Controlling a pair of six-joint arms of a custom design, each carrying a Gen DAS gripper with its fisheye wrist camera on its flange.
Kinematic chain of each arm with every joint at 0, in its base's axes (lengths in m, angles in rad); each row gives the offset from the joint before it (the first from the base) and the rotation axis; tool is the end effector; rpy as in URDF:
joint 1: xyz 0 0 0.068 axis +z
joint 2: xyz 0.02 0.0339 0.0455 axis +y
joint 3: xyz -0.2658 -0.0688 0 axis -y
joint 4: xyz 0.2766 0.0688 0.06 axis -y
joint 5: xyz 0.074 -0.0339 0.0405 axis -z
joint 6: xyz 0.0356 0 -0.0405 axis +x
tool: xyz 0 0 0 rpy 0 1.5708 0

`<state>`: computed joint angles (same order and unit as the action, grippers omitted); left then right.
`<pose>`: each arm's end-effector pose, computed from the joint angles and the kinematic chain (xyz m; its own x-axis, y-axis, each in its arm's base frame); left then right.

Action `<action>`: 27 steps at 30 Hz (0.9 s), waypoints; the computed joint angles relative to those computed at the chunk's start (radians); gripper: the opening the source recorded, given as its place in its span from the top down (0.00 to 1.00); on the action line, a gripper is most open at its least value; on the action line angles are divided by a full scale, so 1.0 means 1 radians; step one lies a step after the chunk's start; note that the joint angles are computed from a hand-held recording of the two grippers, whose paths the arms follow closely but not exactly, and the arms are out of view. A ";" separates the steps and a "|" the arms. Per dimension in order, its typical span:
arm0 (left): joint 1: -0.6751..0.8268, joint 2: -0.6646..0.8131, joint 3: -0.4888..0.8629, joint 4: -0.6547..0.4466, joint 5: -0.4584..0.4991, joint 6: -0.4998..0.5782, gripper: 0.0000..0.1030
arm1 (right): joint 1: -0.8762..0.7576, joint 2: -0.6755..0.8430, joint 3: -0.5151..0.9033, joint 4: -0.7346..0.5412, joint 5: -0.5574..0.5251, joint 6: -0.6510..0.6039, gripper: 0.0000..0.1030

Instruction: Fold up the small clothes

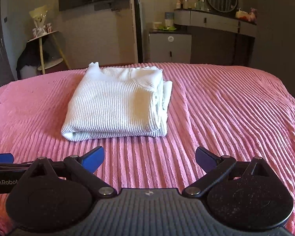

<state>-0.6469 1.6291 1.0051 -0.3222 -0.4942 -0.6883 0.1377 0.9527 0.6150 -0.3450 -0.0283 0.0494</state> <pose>0.2947 -0.2015 0.1805 -0.6964 -0.1748 -0.6960 -0.1723 0.9822 -0.0743 0.2295 0.0328 0.2260 -0.6320 -0.0378 -0.7740 -0.1279 0.9902 0.0561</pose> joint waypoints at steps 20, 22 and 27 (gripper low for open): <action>0.005 0.008 0.009 -0.022 0.006 -0.008 0.00 | 0.002 0.022 0.010 -0.012 -0.004 0.021 0.04; 0.004 0.008 0.009 -0.022 0.006 -0.007 0.00 | 0.001 0.023 0.011 -0.014 -0.005 0.021 0.04; 0.003 0.010 0.010 -0.023 0.006 -0.003 0.00 | 0.000 0.026 0.011 -0.013 -0.007 0.019 0.04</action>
